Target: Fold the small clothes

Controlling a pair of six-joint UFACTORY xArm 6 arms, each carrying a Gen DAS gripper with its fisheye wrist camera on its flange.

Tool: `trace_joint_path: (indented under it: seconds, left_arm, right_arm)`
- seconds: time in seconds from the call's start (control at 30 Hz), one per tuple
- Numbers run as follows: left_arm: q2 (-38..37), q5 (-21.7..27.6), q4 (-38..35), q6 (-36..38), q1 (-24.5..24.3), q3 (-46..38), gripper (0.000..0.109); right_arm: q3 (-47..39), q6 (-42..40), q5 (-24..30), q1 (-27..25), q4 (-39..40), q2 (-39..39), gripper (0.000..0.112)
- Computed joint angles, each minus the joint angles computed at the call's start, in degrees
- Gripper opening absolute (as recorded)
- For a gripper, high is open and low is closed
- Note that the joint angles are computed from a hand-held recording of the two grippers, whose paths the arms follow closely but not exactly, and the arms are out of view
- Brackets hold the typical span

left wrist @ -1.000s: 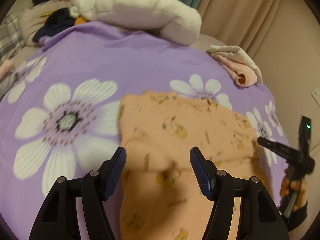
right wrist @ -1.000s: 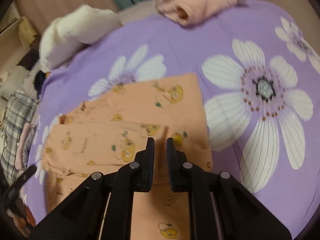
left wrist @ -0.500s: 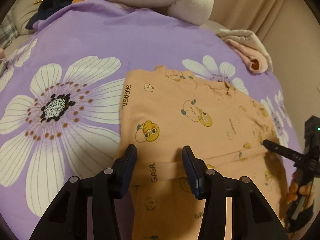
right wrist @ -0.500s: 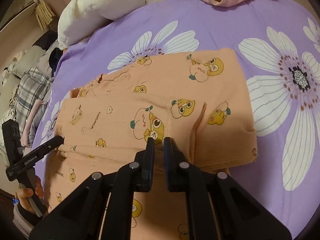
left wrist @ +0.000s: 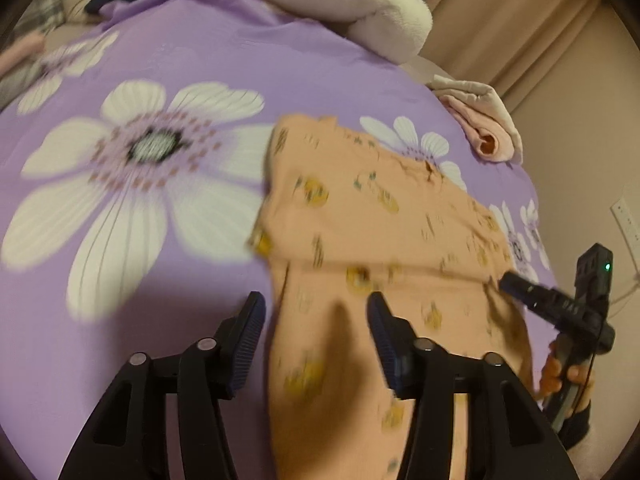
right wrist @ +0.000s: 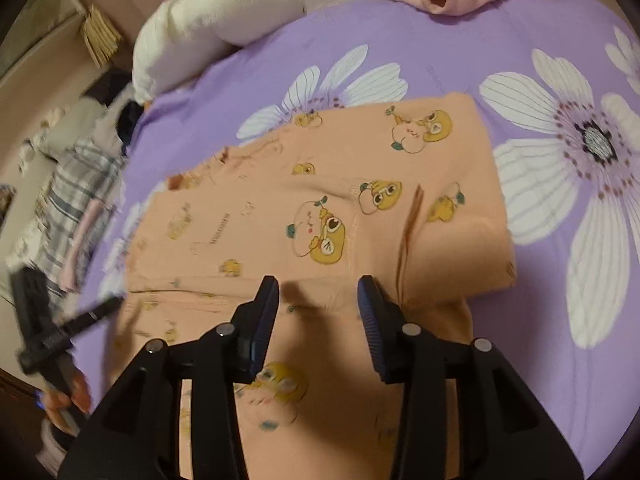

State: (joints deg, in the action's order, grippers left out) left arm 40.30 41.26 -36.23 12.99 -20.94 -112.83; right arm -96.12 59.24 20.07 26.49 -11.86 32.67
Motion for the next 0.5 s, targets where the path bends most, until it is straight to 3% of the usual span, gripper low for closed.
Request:
trace_joint_path:
  seconds: [0.07, 0.17, 0.33, 0.5]
  left_arm:
    - [-4.7, -1.1, -2.7, 2.1, 0.3, 7.0, 0.064]
    - [-10.9, -1.4, -7.6, 5.8, 1.0, 16.2, 0.064]
    - [-17.8, 0.0, -14.2, 10.3, 1.9, 25.6, 0.065]
    - [-21.4, 1.0, -17.1, 12.1, 1.9, 30.6, 0.065]
  right_arm:
    - [4.7, 2.8, -3.1, 0.3, -2.3, -3.4, 0.051]
    - [13.2, 10.6, -5.7, 1.1, -10.1, -9.9, 0.063]
    - [26.1, 22.2, -7.6, 2.1, -16.7, -18.9, 0.065]
    - [36.8, 40.1, -8.0, 2.2, -28.1, -27.3, 0.065]
